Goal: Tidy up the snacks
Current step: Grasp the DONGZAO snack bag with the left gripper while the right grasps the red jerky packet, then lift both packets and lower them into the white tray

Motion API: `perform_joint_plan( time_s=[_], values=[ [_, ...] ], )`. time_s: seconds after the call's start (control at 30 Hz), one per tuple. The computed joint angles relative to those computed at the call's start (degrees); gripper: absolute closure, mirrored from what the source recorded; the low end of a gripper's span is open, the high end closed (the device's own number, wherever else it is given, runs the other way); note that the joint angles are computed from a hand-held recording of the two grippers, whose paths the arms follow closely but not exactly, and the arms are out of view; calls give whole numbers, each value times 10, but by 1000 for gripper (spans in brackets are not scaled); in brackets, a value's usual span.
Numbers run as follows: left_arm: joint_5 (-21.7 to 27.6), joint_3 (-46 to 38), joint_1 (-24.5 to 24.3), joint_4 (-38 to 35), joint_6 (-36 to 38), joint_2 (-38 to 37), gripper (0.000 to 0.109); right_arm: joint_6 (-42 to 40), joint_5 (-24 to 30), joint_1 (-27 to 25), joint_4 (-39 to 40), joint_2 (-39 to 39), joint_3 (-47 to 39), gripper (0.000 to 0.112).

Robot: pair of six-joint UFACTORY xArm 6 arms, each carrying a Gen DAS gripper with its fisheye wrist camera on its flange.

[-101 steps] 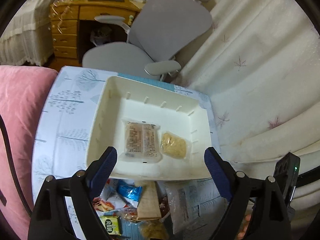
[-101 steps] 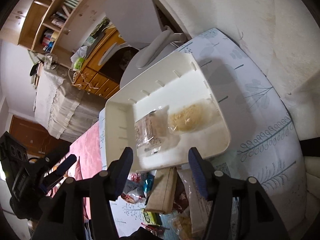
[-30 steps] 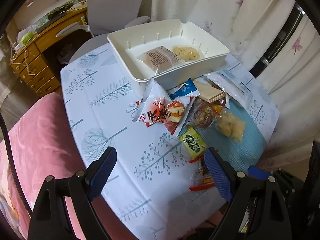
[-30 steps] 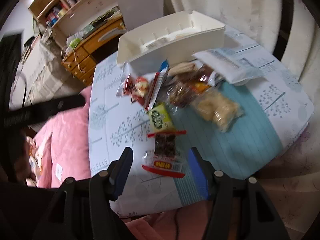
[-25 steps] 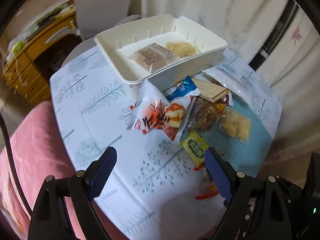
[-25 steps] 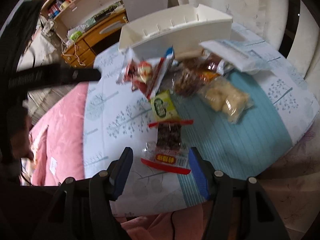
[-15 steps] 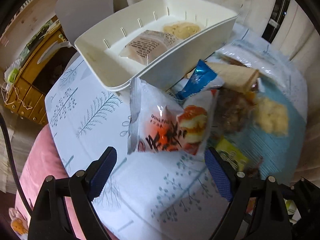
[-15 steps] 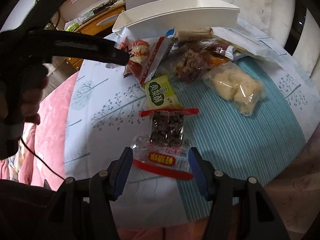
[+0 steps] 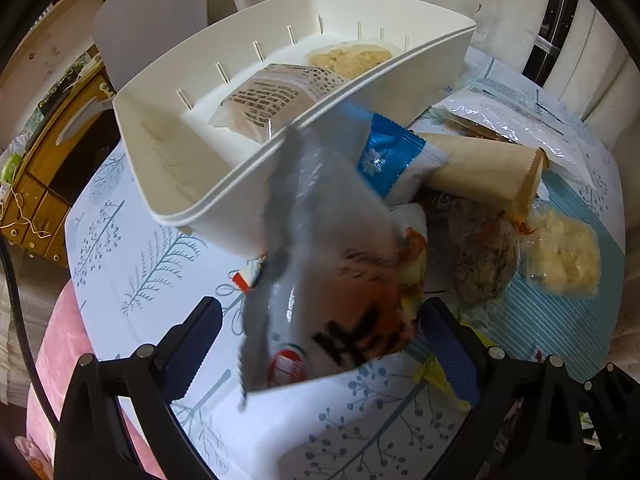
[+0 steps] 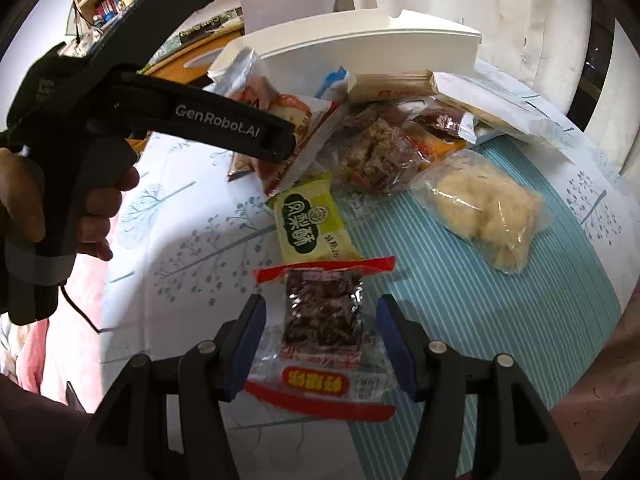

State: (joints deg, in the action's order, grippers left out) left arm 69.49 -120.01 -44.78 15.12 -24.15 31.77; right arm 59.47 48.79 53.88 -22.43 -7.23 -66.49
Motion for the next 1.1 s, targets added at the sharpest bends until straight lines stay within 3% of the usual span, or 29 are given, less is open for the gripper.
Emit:
perform_joint_plan(
  time_s=[0.17, 0.27, 0.5, 0.7, 0.83, 1.1],
  values=[
    [18, -39, 0, 10, 8, 31, 10, 6, 8, 0, 2, 4, -4, 55],
    [8, -40, 5, -2, 8, 34, 18, 5, 26, 5, -1, 7, -11, 65],
    [-5, -13, 10, -32, 8, 13, 32, -11, 46, 1, 25, 9, -23, 70],
    [20, -13, 3, -38, -15, -1, 35, -41, 64, -9, 69, 7, -35, 73],
    [39, 10, -7, -45, -40, -37, 35, -60, 97, -20, 117, 3, -48, 73],
    [20, 108, -21, -61, -109, -147, 35, -70, 170, -54, 213, -3, -73, 73]
  ],
)
